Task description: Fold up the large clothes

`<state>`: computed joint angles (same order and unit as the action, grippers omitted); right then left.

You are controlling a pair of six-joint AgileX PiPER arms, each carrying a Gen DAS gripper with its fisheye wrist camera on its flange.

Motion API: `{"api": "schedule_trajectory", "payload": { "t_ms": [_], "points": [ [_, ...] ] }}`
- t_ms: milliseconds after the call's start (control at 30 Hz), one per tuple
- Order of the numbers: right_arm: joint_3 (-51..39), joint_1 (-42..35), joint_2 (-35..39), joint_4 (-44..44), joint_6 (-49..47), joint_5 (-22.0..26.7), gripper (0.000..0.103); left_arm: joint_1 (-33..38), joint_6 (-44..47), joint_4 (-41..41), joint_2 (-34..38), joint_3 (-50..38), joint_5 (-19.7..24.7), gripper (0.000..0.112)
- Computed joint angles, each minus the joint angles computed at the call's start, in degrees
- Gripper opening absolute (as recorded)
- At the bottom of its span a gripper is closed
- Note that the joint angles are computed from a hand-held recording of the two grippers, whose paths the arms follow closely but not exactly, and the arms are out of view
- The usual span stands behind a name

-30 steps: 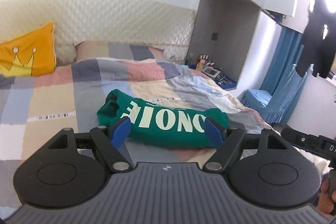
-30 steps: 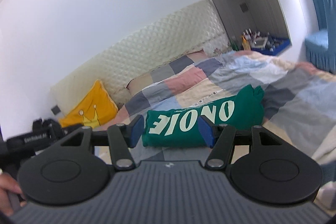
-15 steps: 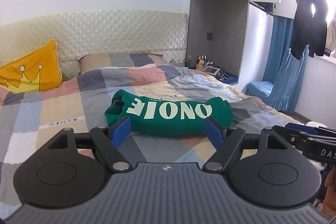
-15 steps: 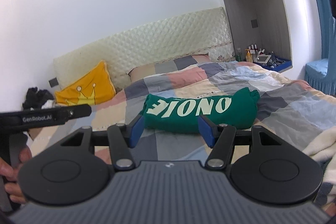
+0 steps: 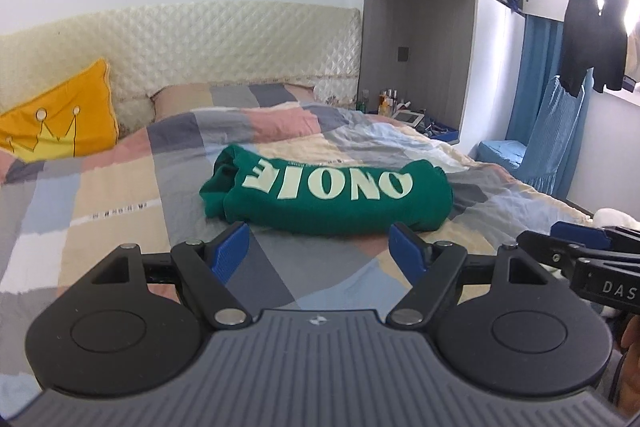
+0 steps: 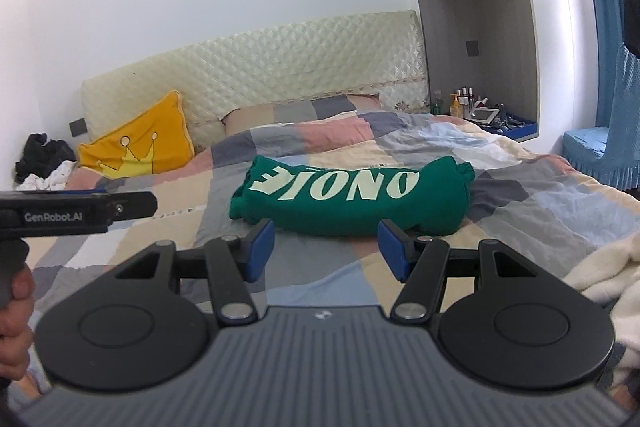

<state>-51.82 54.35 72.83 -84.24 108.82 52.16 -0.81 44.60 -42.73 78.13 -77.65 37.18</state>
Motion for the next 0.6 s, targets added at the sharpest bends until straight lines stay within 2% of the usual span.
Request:
{"api": "schedule_trajectory", "payload": {
  "t_ms": [167,367,600],
  "points": [
    [1.8,-0.7,0.7,-0.7,2.7,-0.5,0.061,0.5,0.8,-0.7,1.3,1.4,-1.2,0.081],
    [2.3,-0.4,2.9,-1.7,4.2,1.8,0.061,-0.5,0.4,0.1,2.3,2.2,-3.1,0.081],
    [1.9,-2.6,3.4,-0.9,3.8,-0.4,0.061,-1.0,0.1,0.7,3.3,2.1,-4.8,0.081]
  ]
}}
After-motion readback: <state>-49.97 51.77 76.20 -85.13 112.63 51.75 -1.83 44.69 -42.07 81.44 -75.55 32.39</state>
